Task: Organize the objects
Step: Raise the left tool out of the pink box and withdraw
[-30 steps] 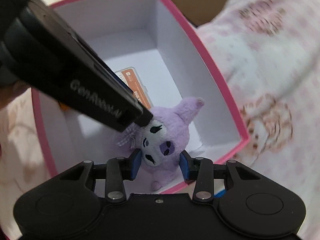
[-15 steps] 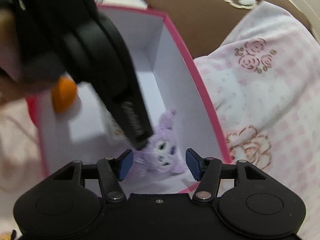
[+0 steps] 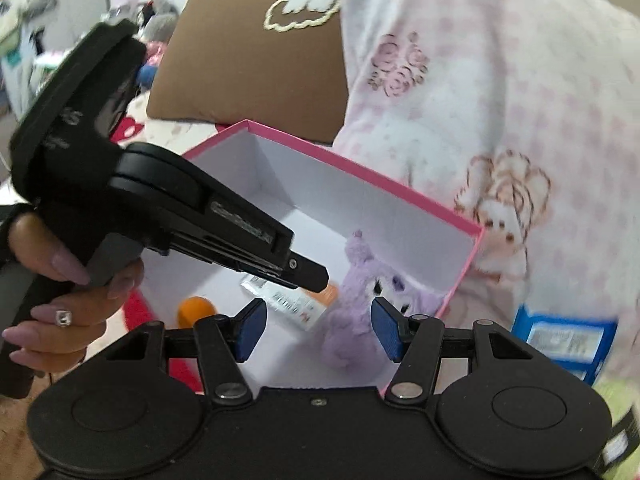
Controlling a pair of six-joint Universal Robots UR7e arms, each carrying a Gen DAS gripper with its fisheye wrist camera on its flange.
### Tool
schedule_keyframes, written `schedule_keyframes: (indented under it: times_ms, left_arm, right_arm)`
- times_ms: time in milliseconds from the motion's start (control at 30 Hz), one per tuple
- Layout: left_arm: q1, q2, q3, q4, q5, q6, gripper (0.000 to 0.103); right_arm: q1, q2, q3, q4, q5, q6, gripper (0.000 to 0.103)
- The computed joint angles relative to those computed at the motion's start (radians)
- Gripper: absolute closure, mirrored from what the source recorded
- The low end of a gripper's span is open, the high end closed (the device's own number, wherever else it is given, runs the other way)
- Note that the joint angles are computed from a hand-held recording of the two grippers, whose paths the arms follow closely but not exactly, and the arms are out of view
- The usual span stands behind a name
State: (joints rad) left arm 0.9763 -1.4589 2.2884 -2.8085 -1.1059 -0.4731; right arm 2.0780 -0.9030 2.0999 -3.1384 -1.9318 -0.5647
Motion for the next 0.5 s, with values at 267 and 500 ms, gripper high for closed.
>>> schedule_keyframes:
  times_ms: [267,500]
  left_arm:
    - [-0.139,-0.117,0.032,0.219,0.166,-0.109,0.086]
    - [-0.279,-0.232,0.015,0.523,0.234,-0.257,0.057]
  right_arm:
    - [-0.029,-0.115,0.111,-0.004,0.101,0.259,0.04]
    - [0.019,-0.195,0.155,-0.004,0.112,0.271,0.032]
